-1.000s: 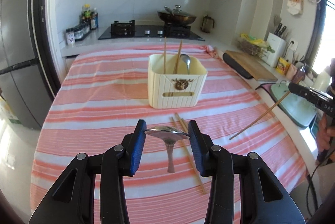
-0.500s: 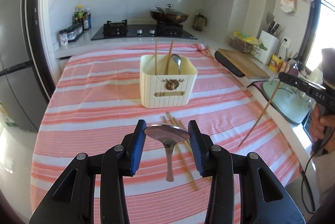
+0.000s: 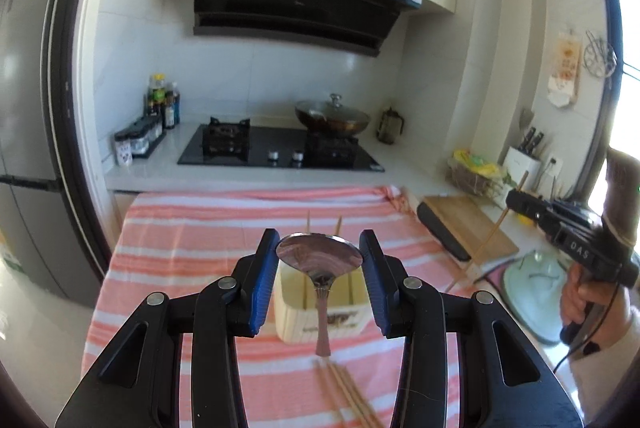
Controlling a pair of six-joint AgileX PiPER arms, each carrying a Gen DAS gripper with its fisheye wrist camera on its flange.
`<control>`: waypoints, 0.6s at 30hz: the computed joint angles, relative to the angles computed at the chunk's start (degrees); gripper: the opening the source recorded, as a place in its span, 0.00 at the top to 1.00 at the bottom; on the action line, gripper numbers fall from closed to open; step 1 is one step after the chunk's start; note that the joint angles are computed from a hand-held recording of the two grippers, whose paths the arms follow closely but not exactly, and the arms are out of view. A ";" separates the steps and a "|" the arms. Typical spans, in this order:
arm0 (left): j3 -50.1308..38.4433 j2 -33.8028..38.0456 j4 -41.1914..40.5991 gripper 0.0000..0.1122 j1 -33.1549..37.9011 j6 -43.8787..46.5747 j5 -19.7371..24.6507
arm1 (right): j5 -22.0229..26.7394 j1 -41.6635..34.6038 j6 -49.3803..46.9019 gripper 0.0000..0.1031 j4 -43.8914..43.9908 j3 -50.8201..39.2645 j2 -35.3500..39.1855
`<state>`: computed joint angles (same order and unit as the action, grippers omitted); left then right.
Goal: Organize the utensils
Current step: 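Lift the spoon and chopstick into the white holder while both tools open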
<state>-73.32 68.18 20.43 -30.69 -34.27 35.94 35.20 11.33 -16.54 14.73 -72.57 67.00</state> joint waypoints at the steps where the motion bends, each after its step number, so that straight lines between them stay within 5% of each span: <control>1: -1.82 2.01 1.08 0.63 0.65 -1.00 -1.18 | -1.03 0.26 0.59 0.94 -0.30 -1.83 1.79; 5: -7.63 10.85 7.82 0.63 2.02 -6.14 -3.88 | -6.62 1.82 2.16 0.94 -1.17 -6.29 8.06; 9: -11.98 19.06 1.95 0.63 4.85 -2.62 -4.79 | -9.88 1.51 -3.64 0.94 6.50 -7.47 14.39; 12: -16.91 25.71 -6.55 0.63 6.93 4.76 -1.56 | -5.05 -0.08 -7.86 0.94 13.26 -11.26 21.84; 18: -28.46 39.39 -18.42 0.63 9.94 15.81 10.62 | 7.91 -1.27 -1.17 0.94 10.25 -23.00 37.82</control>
<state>-101.77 107.56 2.00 -20.75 -18.46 46.56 43.11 10.06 -17.71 24.98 -95.58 104.82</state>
